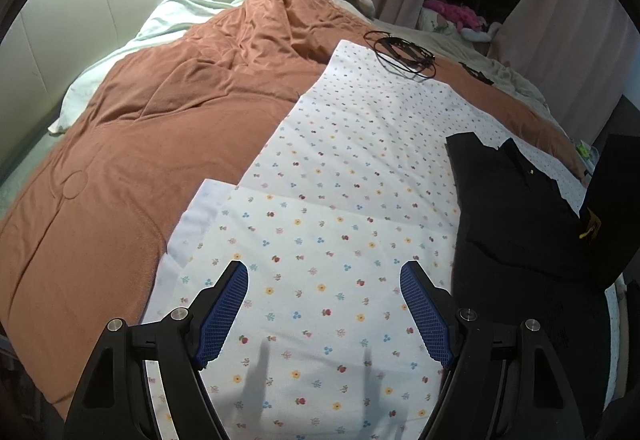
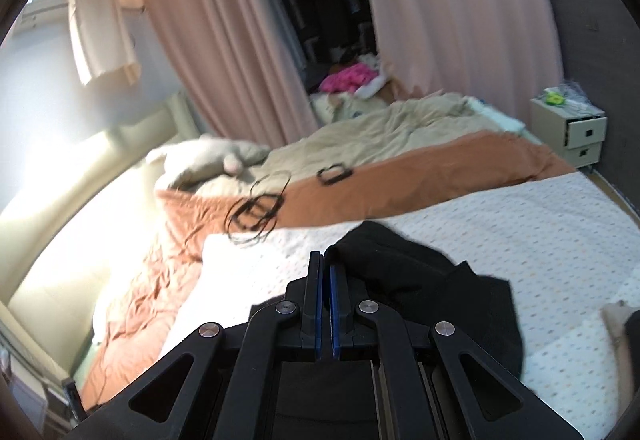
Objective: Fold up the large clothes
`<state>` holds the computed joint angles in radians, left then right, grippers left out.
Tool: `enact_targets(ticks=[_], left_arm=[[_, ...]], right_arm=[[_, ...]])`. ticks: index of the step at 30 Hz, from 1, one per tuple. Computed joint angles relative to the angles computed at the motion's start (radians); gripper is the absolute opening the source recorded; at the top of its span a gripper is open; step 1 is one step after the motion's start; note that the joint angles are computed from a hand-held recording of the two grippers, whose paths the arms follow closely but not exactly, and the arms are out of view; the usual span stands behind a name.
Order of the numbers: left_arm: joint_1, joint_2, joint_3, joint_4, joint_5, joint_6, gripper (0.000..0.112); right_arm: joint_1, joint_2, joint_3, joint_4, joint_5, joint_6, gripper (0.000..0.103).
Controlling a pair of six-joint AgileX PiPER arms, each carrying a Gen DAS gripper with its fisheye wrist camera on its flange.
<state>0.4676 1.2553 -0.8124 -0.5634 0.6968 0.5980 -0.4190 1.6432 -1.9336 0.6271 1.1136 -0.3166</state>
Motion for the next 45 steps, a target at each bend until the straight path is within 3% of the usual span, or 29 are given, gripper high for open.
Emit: enact_targets(ticks=[9, 14, 17, 19, 20, 21, 22, 23, 25, 32, 38, 45], left_arm=[[0.106, 0.046, 0.025, -0.082, 0.016, 0.148, 0.080], [0.137, 0.069, 0.033, -0.103, 0.025, 0.185, 0.080], [0.142, 0.067, 0.041, -0.085, 0.023, 0.191, 0.080], [0.147, 0.065, 0.041, -0.072, 0.030, 0.191, 0.080], [0.152, 0.063, 0.038, -0.071, 0.037, 0.192, 0.080], [0.153, 0.063, 0.039, -0.073, 0.036, 0.192, 0.080], [0.155, 0.062, 0.038, -0.075, 0.038, 0.190, 0.080], [0.157, 0.061, 0.036, -0.078, 0.042, 0.188, 0.080], [0.148, 0.058, 0.031, -0.078, 0.044, 0.168, 0.080], [-0.033, 0.035, 0.021, -0.019, 0.001, 0.008, 0.080], [-0.279, 0.042, 0.002, 0.086, -0.070, -0.216, 0.080], [-0.603, 0.107, -0.084, 0.317, -0.133, -0.565, 0.080]], right_arm=[[0.240, 0.026, 0.260, -0.087, -0.234, 0.059, 0.004], [0.357, 0.061, 0.357, -0.103, -0.357, 0.092, 0.004], [0.439, 0.106, 0.370, -0.196, -0.395, 0.182, 0.006], [0.498, 0.160, 0.353, -0.281, -0.370, 0.257, 0.012], [0.509, 0.177, 0.350, -0.281, -0.347, 0.250, 0.030], [0.518, 0.202, 0.346, -0.249, -0.312, 0.216, 0.056], [0.519, 0.210, 0.357, -0.223, -0.300, 0.184, 0.065], [0.525, 0.200, 0.398, -0.198, -0.315, 0.149, 0.072], [0.533, 0.187, 0.442, -0.194, -0.323, 0.113, 0.072], [0.416, 0.083, 0.586, -0.107, -0.261, -0.110, 0.072], [0.248, 0.017, 0.623, -0.076, -0.207, -0.243, 0.072], [0.005, 0.022, 0.643, -0.074, -0.165, -0.371, 0.072]])
